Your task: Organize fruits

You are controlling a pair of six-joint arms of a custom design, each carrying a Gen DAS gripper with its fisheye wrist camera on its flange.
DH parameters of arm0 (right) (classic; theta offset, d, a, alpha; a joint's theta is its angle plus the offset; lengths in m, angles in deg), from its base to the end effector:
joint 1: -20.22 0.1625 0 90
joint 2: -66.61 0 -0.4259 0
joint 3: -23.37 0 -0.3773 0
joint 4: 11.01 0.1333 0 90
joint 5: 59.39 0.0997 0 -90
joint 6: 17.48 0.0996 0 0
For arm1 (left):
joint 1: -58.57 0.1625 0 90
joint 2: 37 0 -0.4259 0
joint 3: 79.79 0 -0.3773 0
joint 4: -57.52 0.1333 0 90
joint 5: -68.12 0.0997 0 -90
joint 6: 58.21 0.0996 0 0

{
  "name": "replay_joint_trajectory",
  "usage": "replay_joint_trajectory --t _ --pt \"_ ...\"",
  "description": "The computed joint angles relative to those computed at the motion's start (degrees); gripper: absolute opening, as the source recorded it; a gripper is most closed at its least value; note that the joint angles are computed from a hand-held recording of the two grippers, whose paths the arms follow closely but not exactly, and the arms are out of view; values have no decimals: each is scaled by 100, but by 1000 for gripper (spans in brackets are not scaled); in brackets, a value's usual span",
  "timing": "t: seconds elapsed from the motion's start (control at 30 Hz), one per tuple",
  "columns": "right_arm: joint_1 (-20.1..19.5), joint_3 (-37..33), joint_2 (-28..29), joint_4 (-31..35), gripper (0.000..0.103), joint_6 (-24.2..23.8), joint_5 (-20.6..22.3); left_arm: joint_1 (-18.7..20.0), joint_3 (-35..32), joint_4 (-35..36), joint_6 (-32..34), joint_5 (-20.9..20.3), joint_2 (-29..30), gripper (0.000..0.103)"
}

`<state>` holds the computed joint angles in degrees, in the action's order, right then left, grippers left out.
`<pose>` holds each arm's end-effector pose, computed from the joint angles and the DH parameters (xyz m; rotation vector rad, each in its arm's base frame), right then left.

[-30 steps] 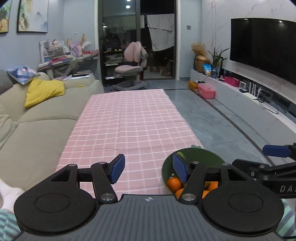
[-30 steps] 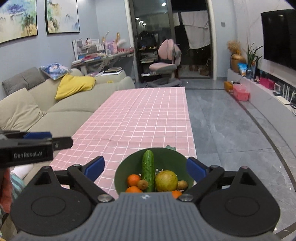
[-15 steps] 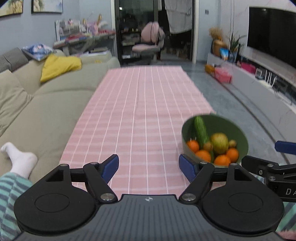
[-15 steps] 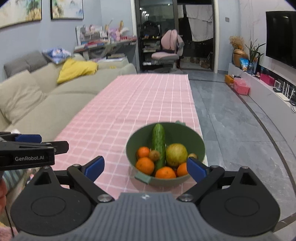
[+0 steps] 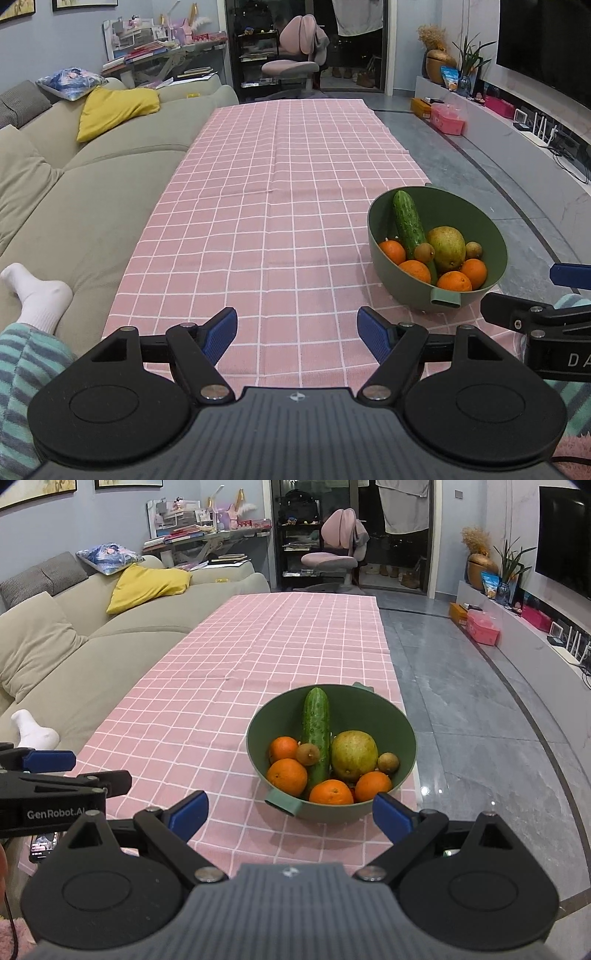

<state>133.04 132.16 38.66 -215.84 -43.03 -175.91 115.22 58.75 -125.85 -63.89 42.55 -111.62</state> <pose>0.3025 -0.4898 -0.0285 0.8827 -2.4167 0.7697 -0.0262 -0.4458 0.2458 0.1611 2.0783 -0.9423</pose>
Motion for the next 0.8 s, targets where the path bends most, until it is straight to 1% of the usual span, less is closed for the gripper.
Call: replay_joint_trajectory --t 0.8 --pt "16 -37 15 54 92 -10 -49 -21 2 86 -65 18 -47 87"
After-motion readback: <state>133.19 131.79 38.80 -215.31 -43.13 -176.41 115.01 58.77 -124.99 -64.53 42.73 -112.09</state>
